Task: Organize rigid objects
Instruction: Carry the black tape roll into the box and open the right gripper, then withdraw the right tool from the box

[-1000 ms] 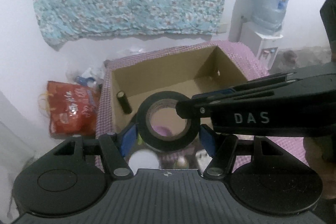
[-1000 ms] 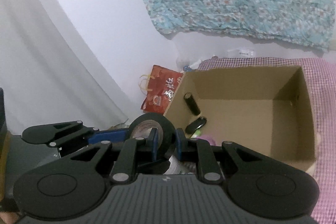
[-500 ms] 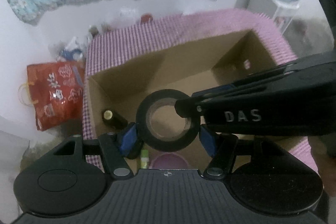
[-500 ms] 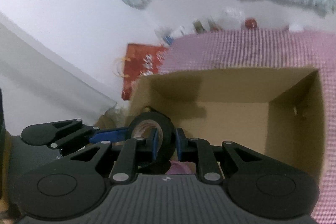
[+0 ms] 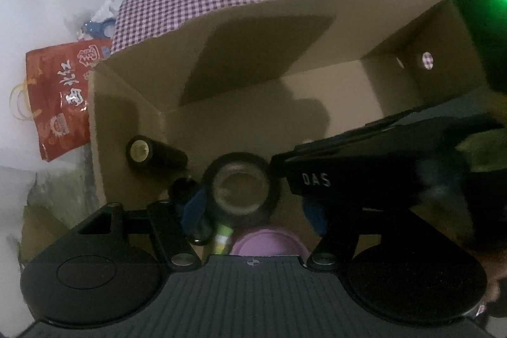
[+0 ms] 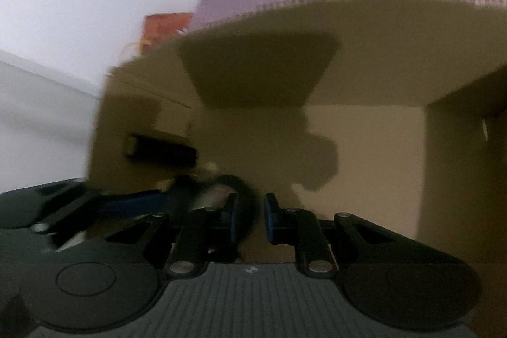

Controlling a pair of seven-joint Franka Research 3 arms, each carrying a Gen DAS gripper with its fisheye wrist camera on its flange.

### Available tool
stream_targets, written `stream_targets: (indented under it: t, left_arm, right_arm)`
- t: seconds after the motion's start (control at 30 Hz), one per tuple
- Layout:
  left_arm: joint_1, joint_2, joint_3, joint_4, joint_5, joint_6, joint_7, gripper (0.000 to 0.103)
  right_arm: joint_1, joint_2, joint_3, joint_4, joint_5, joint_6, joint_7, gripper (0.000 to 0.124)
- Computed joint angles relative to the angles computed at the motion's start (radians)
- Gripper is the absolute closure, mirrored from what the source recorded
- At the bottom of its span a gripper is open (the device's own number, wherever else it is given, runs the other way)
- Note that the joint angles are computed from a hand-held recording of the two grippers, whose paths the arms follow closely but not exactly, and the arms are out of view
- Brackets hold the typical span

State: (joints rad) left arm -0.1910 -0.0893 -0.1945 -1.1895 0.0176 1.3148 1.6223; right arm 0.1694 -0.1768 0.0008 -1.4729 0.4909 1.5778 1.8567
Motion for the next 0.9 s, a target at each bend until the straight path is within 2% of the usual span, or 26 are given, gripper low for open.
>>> stream_targets:
  t: [0.23, 0.47, 0.63, 0.7, 0.77, 0.8, 0.83, 0.9]
  left_arm:
    - [-0.003, -0.014, 0.000, 0.060, -0.021, 0.013, -0.012, 0.030]
    - [0.001, -0.054, 0.015, 0.137, -0.089, 0.014, -0.034, 0.026]
    - [0.003, -0.114, 0.042, 0.163, -0.164, 0.023, -0.036, 0.019]
    - [0.002, -0.168, 0.063, 0.128, -0.202, 0.049, -0.027, 0.016]
    - [-0.005, -0.227, 0.086, 0.076, -0.239, 0.079, -0.017, 0.008]
    - [-0.009, -0.272, 0.101, 0.031, -0.260, 0.099, -0.013, 0.003]
    - [-0.015, -0.313, 0.112, -0.017, -0.274, 0.121, -0.013, 0.001]
    - [-0.030, -0.408, 0.127, -0.129, -0.294, 0.167, -0.019, 0.001]
  right_arm:
    - [-0.001, -0.038, 0.003, 0.001, -0.019, 0.019, 0.041, 0.104]
    - [-0.015, -0.156, -0.021, 0.024, -0.016, 0.038, 0.059, 0.104]
    - [-0.023, -0.241, -0.035, 0.063, -0.021, 0.032, 0.070, 0.103]
    - [-0.023, -0.290, -0.038, 0.061, -0.023, 0.036, 0.075, 0.102]
    - [-0.025, -0.363, -0.036, 0.031, -0.025, 0.053, 0.076, 0.098]
    - [-0.026, -0.395, -0.033, 0.011, -0.028, 0.067, 0.077, 0.090]
    - [-0.029, -0.431, -0.024, -0.010, -0.035, 0.079, 0.084, 0.079]
    - [-0.035, -0.530, -0.021, -0.089, -0.051, 0.096, 0.076, 0.066]
